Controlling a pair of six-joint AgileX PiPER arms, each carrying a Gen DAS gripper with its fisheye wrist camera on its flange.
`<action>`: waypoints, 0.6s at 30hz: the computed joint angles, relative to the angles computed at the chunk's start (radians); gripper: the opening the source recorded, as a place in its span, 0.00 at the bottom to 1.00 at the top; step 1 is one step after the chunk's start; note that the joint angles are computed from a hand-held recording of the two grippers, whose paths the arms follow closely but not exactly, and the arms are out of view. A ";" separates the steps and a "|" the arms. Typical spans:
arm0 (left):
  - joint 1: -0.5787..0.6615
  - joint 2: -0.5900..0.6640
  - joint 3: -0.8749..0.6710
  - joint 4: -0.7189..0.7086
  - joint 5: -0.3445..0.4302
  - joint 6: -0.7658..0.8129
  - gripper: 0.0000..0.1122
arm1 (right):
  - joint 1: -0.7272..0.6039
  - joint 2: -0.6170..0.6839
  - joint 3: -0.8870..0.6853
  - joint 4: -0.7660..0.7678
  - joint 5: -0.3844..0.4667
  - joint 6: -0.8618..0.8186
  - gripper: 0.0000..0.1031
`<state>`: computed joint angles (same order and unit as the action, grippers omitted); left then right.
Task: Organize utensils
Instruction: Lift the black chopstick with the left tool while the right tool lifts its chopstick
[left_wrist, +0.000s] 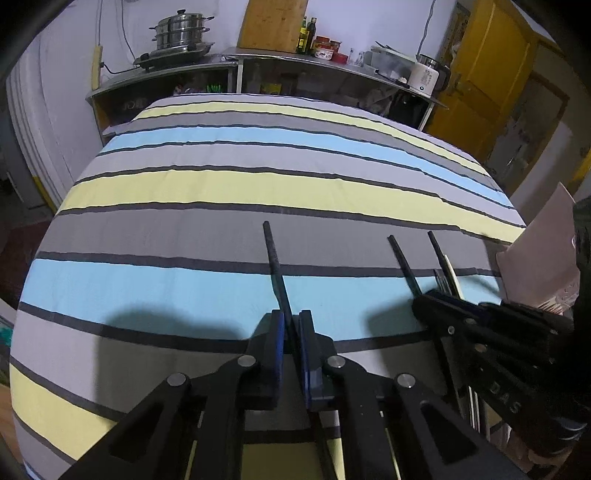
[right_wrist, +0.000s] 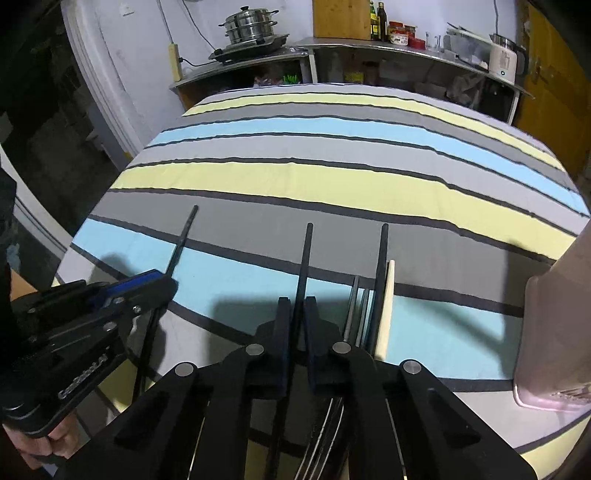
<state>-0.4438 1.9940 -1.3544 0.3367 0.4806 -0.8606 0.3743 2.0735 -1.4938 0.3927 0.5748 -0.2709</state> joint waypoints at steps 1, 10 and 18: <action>0.003 -0.004 0.004 -0.012 -0.006 0.007 0.06 | -0.007 -0.012 0.013 0.025 -0.004 -0.020 0.06; -0.030 -0.144 0.084 0.058 -0.042 -0.062 0.04 | -0.033 -0.156 0.120 0.156 -0.033 -0.136 0.06; -0.087 -0.300 0.134 0.147 -0.014 -0.139 0.04 | -0.043 -0.314 0.218 0.231 -0.045 -0.198 0.05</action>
<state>-0.5312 1.6935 -1.2208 0.4839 0.4667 -0.9992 0.3314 1.7592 -1.2761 0.6236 0.5294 -0.4692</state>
